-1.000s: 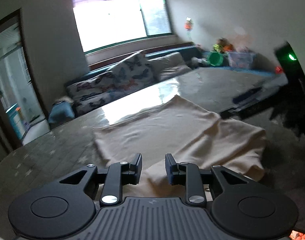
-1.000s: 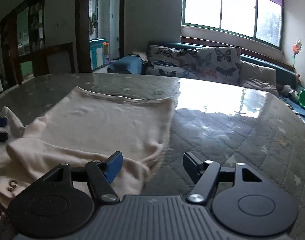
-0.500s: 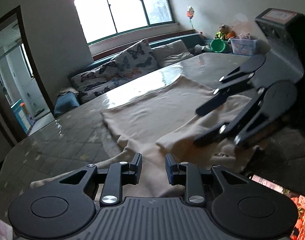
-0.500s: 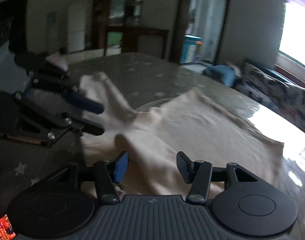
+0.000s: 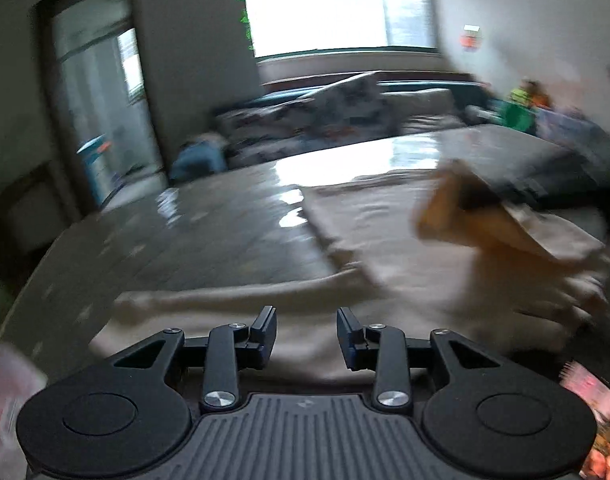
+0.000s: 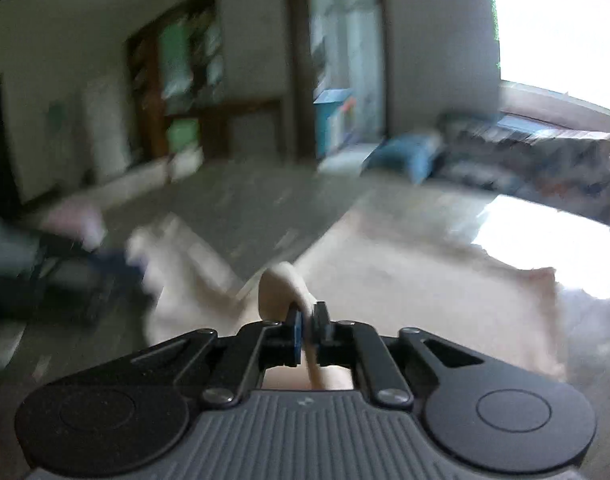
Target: Fold clothes
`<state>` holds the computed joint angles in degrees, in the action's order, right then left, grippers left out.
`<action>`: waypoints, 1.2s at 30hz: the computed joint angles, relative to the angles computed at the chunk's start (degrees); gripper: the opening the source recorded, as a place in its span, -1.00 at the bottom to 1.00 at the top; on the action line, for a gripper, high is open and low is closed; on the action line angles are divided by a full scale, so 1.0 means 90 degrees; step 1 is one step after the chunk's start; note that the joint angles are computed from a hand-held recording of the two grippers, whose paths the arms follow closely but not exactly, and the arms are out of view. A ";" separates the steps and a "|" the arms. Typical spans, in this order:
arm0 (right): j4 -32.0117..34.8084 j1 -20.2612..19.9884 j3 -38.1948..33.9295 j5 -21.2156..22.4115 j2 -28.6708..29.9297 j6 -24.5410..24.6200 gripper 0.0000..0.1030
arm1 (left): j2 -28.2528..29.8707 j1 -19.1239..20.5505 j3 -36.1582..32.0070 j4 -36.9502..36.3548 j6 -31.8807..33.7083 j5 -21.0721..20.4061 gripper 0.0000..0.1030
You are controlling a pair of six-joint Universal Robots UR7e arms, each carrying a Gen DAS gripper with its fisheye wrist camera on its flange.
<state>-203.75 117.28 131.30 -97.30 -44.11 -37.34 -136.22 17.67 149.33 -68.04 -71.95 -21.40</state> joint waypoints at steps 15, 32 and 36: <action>0.1479 -0.0223 -0.0152 0.0538 -0.0195 0.0429 -0.46 | 0.1037 0.1048 -0.1213 0.3765 -0.5145 0.0044 -0.12; 0.0703 -0.0295 0.0544 0.0366 -0.1005 0.0337 -0.16 | 0.1076 0.2359 -0.1413 0.1971 -0.3990 0.0785 -0.70; 0.0472 -0.0459 0.0723 0.0248 -0.1107 0.0458 -0.16 | 0.0916 0.1944 -0.1355 0.1862 -0.3754 0.0775 -0.84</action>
<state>-199.51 113.15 137.81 -95.07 -54.07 -33.22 -127.98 35.17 137.14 -51.28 -105.74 -14.43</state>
